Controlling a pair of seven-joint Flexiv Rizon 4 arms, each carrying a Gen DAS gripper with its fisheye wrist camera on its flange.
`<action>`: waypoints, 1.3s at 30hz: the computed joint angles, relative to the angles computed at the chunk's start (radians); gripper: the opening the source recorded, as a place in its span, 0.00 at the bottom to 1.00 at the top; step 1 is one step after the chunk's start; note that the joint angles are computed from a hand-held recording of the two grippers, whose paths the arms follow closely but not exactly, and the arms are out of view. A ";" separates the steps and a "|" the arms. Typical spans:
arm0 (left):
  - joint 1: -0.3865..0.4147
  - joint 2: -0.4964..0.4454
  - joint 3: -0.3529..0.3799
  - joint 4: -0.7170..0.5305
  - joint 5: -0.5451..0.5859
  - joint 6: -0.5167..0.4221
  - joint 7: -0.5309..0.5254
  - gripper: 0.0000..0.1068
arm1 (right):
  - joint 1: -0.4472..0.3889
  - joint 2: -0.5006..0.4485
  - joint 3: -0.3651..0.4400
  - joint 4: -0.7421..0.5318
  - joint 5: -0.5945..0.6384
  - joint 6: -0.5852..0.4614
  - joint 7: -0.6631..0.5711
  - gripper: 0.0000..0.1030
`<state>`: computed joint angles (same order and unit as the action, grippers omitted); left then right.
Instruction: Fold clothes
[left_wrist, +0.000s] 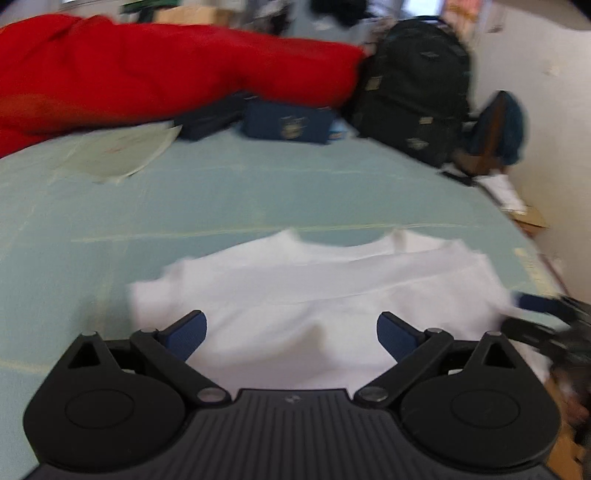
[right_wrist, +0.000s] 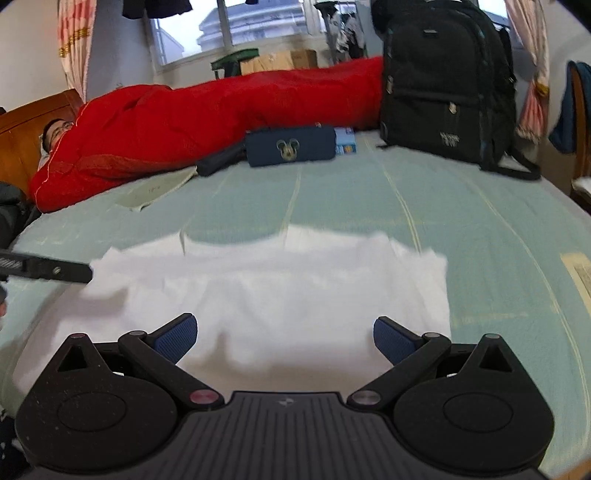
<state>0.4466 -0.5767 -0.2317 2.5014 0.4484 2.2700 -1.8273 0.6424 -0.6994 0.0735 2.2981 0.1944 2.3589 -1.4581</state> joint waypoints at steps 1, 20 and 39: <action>0.049 -0.024 -0.050 -0.020 0.052 -0.017 -0.011 0.93 | -0.014 -0.009 0.002 -0.020 -0.018 -0.021 0.009 1.00; 0.107 -0.158 -0.121 -0.051 0.044 -0.031 -0.033 0.92 | -0.177 -0.026 0.087 0.028 -0.214 0.053 0.175 1.00; 0.769 -0.437 -0.393 0.043 0.330 -0.125 -0.058 0.92 | -0.260 -0.006 0.133 0.139 -0.399 0.157 0.290 1.00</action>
<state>1.2154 -1.0136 -0.6243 2.5441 0.7784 2.1447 -1.8853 0.3822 -0.7055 0.2068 2.4372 -0.2047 2.5156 -1.1681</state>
